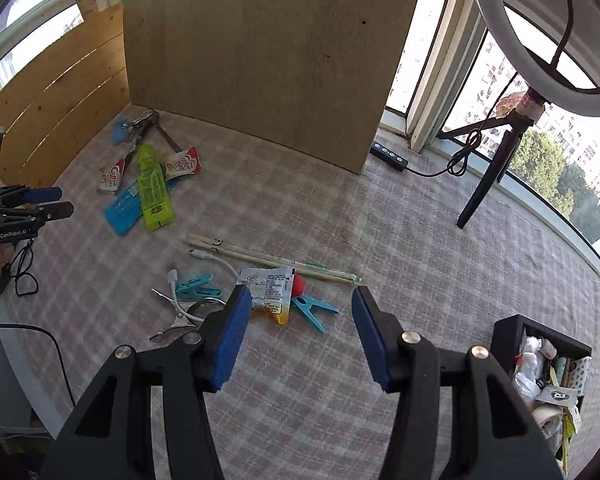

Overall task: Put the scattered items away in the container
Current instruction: 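Move both grippers back toward the Coffee-mate sachets and green tube, then grasp a Coffee-mate sachet with the left gripper while the right grasps the other sachet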

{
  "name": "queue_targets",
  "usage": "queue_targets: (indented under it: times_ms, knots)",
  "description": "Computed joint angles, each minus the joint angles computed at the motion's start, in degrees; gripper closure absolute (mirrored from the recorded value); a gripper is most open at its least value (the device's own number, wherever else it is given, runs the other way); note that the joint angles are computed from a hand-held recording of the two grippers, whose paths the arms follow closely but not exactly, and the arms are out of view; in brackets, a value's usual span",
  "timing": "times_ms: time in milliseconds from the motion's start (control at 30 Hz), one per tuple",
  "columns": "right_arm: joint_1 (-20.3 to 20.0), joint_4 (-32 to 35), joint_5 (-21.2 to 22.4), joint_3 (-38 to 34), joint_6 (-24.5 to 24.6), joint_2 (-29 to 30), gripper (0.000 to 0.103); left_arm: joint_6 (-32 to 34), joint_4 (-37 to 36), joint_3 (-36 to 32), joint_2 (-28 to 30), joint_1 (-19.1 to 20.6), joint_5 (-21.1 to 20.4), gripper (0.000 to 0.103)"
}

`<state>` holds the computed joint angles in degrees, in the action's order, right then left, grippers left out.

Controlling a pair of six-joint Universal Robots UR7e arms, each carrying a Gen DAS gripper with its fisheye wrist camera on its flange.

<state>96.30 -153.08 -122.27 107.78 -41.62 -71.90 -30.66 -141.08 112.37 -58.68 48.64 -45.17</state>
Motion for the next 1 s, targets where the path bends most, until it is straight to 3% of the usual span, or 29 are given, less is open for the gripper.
queue_targets:
  times_ms: [233, 633, 733, 1000]
  knots:
    - [0.13, 3.71, 1.36, -4.97, -1.08, 5.54, 0.051, 2.66, 0.44, -5.09, 5.45, 1.37, -0.96, 0.051]
    - [-1.71, 8.86, -5.4, -13.62, -11.19, 15.71, 0.058, 1.71, 2.1, -10.97, 9.68, 3.77, -4.32, 0.051]
    - [-1.59, 10.11, -5.23, -14.29, -13.55, 16.94, 0.058, -0.41, 2.16, -12.79, 10.35, 5.12, -6.72, 0.051]
    - [-1.74, 10.43, -4.87, -16.22, -14.29, 19.14, 0.058, -2.59, 2.81, -15.49, 11.95, 5.47, -4.35, 0.051]
